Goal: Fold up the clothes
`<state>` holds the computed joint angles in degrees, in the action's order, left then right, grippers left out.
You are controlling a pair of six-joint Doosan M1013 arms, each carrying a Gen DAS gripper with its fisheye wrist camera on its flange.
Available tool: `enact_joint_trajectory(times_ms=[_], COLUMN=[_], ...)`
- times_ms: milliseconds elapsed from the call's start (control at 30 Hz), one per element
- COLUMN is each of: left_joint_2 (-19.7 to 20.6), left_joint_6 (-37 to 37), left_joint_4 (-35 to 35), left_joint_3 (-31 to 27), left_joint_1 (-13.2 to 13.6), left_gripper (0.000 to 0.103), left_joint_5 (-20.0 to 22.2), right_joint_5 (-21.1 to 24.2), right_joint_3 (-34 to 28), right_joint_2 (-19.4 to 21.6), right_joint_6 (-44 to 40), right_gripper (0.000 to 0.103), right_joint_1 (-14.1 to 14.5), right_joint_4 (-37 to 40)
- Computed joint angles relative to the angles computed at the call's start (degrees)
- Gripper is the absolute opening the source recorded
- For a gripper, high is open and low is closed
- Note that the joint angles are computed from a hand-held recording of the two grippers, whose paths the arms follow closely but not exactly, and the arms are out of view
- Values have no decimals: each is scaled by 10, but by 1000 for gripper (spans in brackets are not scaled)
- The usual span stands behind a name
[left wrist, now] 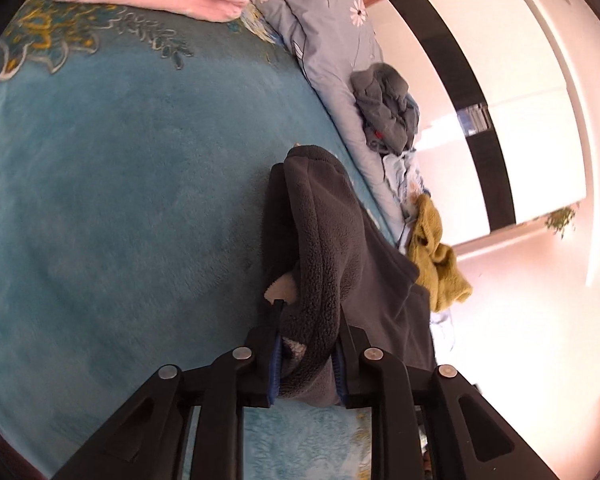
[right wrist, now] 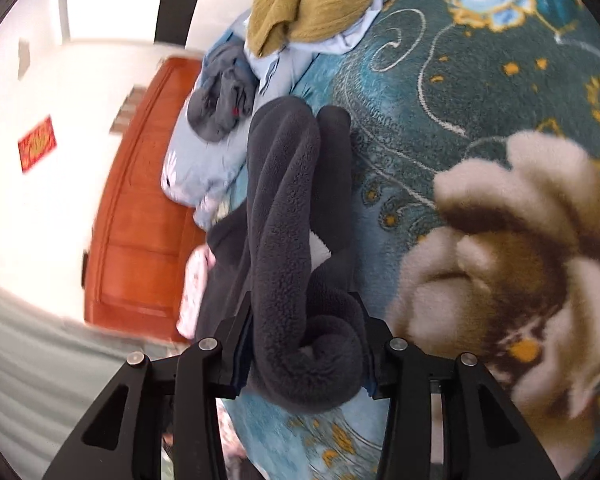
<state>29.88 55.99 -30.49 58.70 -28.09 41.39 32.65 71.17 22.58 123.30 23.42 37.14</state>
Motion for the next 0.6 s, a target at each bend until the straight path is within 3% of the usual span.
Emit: enact_joint_trajectory(times_ms=[67,133,267,367,467,600], left_joint_2=[1,1,40,85,126,169], left_joint_6=[12,9,2,-11,-2,-11], left_joint_4=[9,16,33,45,8,-7], left_joint_3=[-6,-8,-78,-155,-218,-289], left_joint_1=[6,12,21,24,29,32], left_gripper=[47,57,61,60,60,61], left_joint_5=[17,21,71,110,137,184], right_joint_5=[35,49,66,57,92,145], right_joint_3=[-4,-3,-33,-73,-136,-205], right_joint_2=[-6,-17,-8,27,75,124], right_joint_6=[1,30,57,-18,-51,-37], right_gripper=[46,46,49,49,49,49], right_joint_1=[-5,-6,-14,-33,-49,-59], right_joint_4=[-35,-107,-190,-101,-45,-30])
